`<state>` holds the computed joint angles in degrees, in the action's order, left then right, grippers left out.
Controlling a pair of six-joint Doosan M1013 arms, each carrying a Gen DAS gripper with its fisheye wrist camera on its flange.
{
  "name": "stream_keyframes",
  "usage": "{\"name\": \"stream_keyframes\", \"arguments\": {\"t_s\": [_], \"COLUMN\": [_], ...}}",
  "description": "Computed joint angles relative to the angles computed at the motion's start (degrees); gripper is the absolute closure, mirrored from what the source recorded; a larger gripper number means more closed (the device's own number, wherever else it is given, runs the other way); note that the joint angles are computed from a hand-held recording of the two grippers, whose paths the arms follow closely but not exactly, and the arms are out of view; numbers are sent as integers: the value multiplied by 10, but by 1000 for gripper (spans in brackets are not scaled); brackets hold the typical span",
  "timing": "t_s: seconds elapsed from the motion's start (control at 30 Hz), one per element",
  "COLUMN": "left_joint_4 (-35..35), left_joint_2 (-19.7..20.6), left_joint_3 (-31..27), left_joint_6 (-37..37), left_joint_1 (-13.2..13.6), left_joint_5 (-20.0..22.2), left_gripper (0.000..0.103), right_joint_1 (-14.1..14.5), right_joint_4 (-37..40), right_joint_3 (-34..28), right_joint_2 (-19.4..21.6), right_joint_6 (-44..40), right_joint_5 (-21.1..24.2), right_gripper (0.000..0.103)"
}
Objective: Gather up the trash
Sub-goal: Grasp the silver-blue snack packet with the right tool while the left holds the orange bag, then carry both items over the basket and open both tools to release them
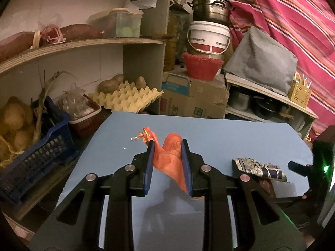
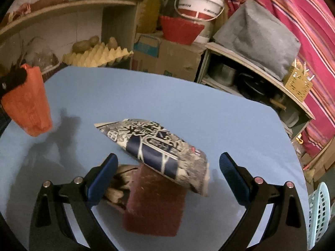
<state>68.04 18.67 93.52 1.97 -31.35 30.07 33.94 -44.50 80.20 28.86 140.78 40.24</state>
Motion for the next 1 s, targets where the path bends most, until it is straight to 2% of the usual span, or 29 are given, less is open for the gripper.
{"name": "stream_keyframes", "arguments": {"t_s": [0.1, 0.17, 0.2, 0.23, 0.33, 0.53, 0.73, 1.0], "left_joint_4": [-10, -15, -17, -17, -14, -13, -12, -21], "left_joint_2": [4, 6, 7, 7, 7, 7, 5, 2], "left_joint_3": [-6, -9, -10, -10, -11, -13, -12, -12], "left_joint_6": [9, 12, 12, 11, 6, 3, 3, 4], "left_joint_1": [3, 6, 6, 7, 7, 7, 0, -13], "left_joint_5": [1, 2, 2, 1, 3, 8, 24, 40], "left_gripper": [79, 79, 79, 79, 79, 79, 79, 79], "right_joint_1": [1, 0, -1, -4, -12, -13, -16, -27], "right_joint_4": [-11, -10, -3, 17, 53, 47, 28, -10], "right_joint_3": [-10, -18, -21, -27, -28, -25, -7, 26], "right_joint_2": [6, 12, 14, 17, 17, 15, 2, -25], "right_joint_6": [-3, -15, -25, -42, -69, -76, -66, -27], "right_joint_5": [7, 16, 19, 22, 10, -8, -30, -45], "right_gripper": [10, 27, 40, 48, 59, 80, 89, 94]}}
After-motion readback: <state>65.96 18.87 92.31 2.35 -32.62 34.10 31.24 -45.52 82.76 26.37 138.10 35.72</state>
